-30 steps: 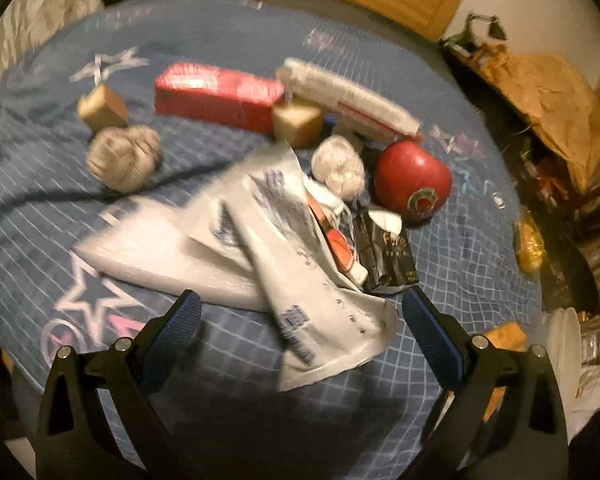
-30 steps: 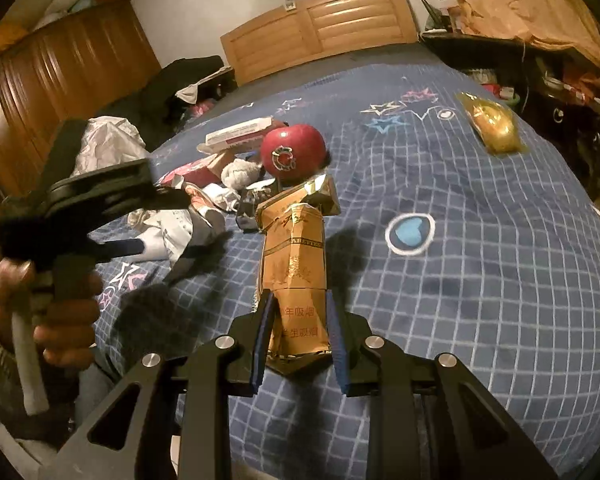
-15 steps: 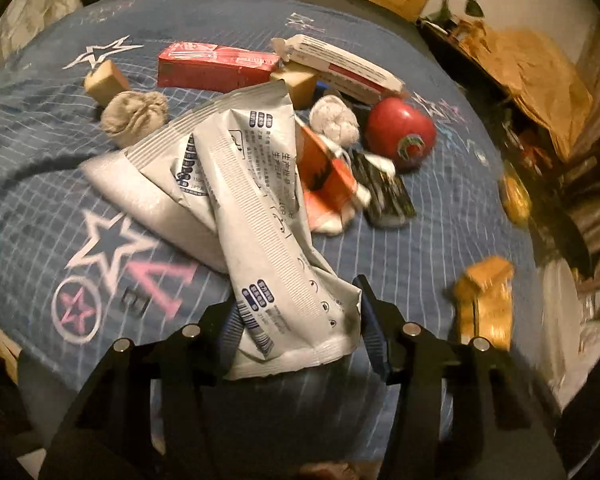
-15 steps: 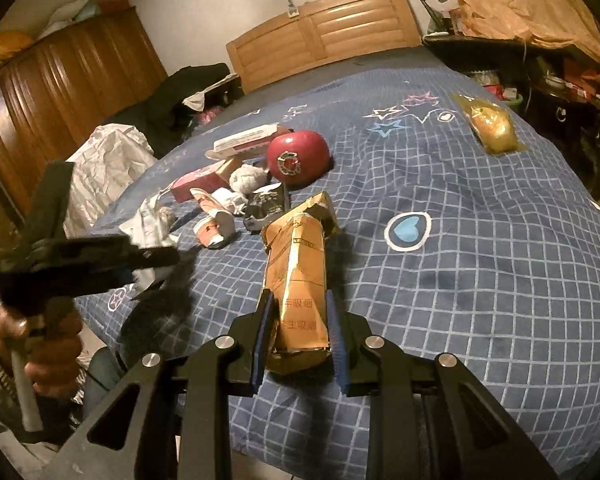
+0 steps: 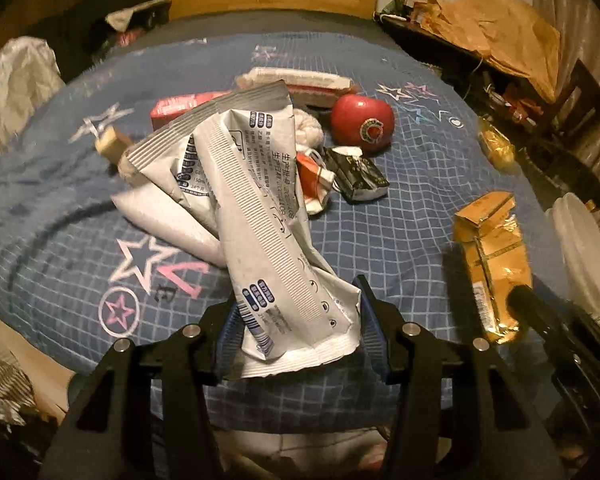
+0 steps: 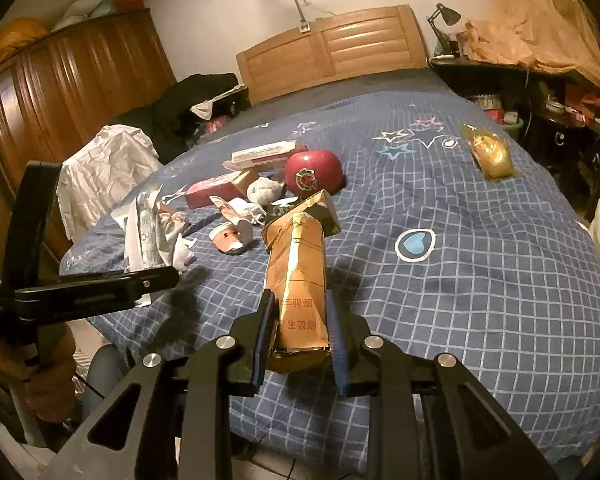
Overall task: Collect trash
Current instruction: 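Carry the gold bag and white pouch with both tools over the white bucket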
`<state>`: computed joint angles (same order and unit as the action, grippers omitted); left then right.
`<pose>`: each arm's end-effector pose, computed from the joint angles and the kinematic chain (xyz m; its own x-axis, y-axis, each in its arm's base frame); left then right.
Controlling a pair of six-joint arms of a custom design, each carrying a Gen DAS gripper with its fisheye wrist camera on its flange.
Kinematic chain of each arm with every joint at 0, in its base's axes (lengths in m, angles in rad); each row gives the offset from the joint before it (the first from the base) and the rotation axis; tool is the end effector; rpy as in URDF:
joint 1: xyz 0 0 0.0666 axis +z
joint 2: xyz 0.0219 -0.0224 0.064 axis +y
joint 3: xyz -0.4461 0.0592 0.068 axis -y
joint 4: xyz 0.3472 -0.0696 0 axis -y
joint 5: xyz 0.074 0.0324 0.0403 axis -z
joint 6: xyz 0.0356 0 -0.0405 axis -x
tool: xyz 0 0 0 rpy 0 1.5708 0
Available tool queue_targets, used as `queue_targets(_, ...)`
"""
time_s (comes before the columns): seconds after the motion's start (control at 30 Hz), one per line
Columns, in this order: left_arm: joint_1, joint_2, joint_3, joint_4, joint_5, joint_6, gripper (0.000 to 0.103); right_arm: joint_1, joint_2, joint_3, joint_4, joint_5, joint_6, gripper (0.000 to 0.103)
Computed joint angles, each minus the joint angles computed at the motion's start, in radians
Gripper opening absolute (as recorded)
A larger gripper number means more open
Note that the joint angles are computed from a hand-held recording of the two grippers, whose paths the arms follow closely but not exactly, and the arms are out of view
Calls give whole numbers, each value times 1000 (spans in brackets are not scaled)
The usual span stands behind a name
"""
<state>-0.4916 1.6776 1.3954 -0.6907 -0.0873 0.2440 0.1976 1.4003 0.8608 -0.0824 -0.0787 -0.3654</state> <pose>0.4703 -0.2487 0.3796 -0.8102 0.1608 -0.5636 0.2383 0.9689 -0.0661 0.3917 0.0809 0.3395 -0.6259 0.2380 -0.7427 -0.0372 0.9421 0.3332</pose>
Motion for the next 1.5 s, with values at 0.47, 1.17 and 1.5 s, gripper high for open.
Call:
queue_targets(0.47, -86, -10, 38, 66, -164, -69, 50, -45, -96, -37, 2, 50, 11, 27)
queue_targets(1.17, -369, 238, 420, 123, -146, -292, 50, -692, -399, -129, -95, -20, 126, 28)
queue_targets(1.5, -456, 432, 732, -5, -7, -400, 50, -1103, -336, -74, -115, -201, 236, 28)
